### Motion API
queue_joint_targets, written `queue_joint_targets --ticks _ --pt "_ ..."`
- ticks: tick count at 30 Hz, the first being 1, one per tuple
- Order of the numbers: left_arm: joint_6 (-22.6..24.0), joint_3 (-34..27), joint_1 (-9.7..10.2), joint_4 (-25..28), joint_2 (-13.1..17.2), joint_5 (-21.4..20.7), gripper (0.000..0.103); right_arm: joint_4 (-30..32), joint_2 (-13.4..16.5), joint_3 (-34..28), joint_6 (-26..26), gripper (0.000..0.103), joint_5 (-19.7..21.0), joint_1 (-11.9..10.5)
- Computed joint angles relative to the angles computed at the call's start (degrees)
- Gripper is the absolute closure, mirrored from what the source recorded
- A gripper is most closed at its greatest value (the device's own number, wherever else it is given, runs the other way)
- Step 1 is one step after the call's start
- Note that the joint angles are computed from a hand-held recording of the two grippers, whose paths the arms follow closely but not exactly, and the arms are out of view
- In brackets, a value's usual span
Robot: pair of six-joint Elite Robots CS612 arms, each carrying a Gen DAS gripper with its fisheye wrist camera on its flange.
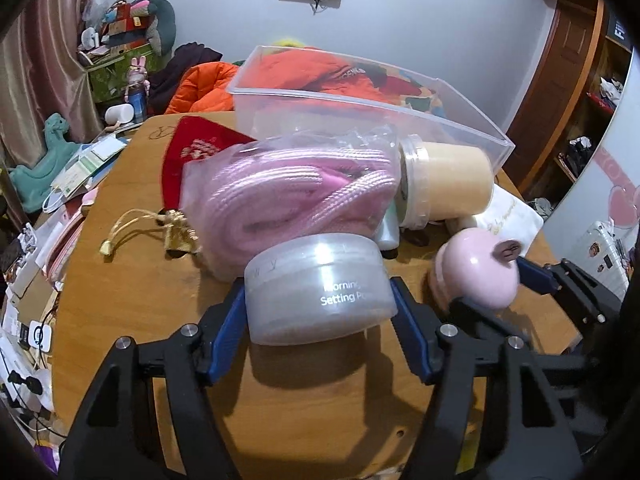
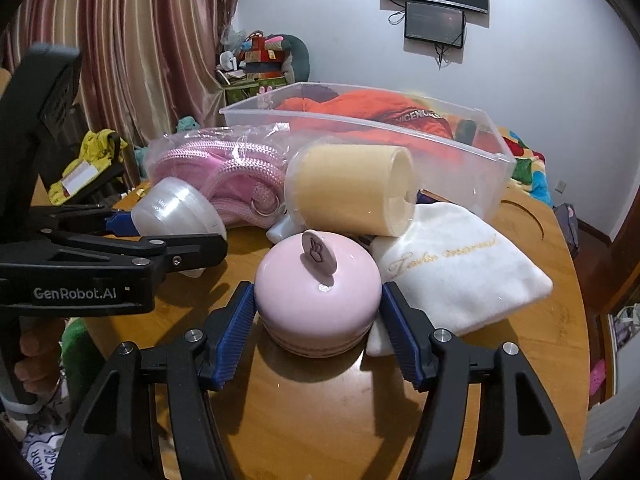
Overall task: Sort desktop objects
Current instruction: 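Grasp the pink bunny-knob jar with the right tool while the left tool grasps the white powder jar, then carry both jars over the clear plastic box and open both tools to drop them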
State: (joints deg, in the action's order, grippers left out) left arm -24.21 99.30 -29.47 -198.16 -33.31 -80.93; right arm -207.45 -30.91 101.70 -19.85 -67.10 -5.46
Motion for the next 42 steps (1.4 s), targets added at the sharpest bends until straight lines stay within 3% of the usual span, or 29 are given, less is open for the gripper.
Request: queue_joint_targets --ticks 9,21,28,35,42 --pt "2.7 3.3 -0.7 -5.3 -1.6 4.9 0.036 -2.9 -1.9 2.6 1.3 0.043 1.8 -1.2" --pt "7.6 3.2 -0.82 -8.2 -4.1 6.7 0.036 -7.2 -5.0 3.9 1.9 0.043 2.2 -2.3" --pt "8.1 1.7 0.84 -8.6 -5.7 2.6 0.036 -7.2 -6.5 2.2 3.8 0.043 3.0 -2.5" --pt "9.7 -2.4 1.99 -5.3 -5.6 3.1 0.036 -4.0 -6.3 -2.3 6.0 0.043 3.4 -2.3" --pt "10.6 -9.5 3.75 4.5 -3.7 -0.1 0.036 2.6 -4.3 -8.6 7.8 0.043 2.1 -1.8"
